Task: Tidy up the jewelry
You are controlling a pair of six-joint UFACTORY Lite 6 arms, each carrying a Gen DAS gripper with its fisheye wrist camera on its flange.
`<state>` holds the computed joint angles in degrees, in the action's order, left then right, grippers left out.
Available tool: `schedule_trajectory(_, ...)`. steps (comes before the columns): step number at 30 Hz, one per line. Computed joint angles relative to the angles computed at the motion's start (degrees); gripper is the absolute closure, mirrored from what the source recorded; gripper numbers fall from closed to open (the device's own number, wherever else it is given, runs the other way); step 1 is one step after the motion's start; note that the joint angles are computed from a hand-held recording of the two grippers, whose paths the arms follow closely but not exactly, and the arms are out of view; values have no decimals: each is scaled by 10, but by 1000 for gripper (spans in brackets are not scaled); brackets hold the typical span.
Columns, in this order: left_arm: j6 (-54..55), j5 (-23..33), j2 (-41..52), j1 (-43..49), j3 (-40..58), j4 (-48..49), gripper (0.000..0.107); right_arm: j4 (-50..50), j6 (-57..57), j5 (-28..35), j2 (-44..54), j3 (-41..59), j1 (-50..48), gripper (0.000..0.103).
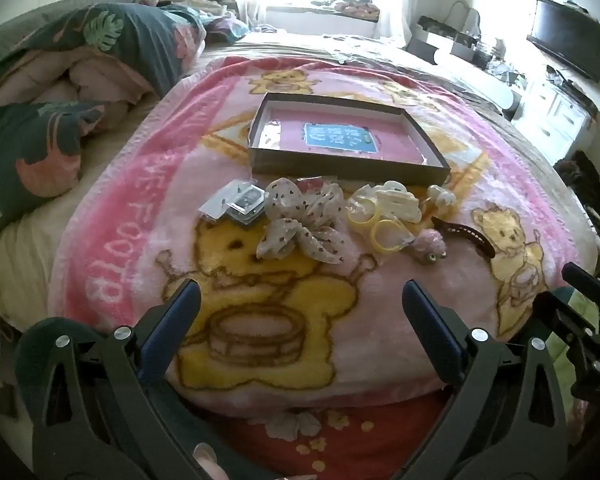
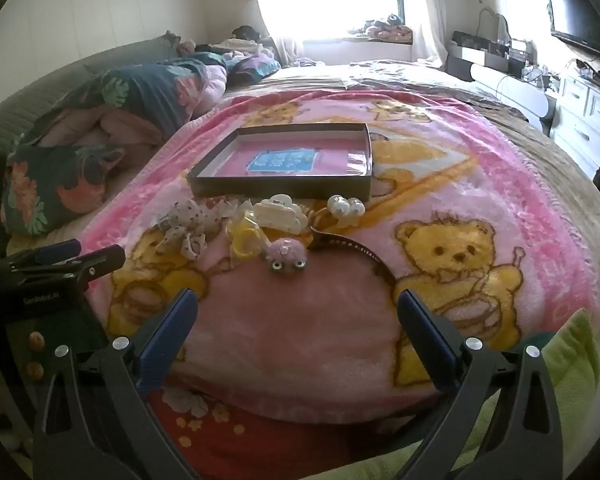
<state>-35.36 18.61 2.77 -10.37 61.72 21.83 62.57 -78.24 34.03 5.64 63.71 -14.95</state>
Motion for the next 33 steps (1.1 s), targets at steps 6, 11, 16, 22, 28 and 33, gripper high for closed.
schedule_trajectory(6,-4,0,3,-1,1,3,12,-1,3,-6,-4,-7,7,4)
schedule_trajectory(11,-7,-2,1,-2,0,8,12,-17,7,24,5,20,-21,4)
schedule_trajectory(16,-13,-4,0,-2,-2,13,12,-15,13,13,-5,11,-9,4)
schedule_trajectory(22,-1,13,-9,-6,8,1,12,-15,13,13,-7,10,-9,4)
schedule_trajectory(28,-12,16,-6,-10,14,11,12,-9,8,11,-10,6,-8,4)
schedule_trajectory(33,-12,16,-7,-11,14,11,12,-10,9,12,-11,7,-10,4)
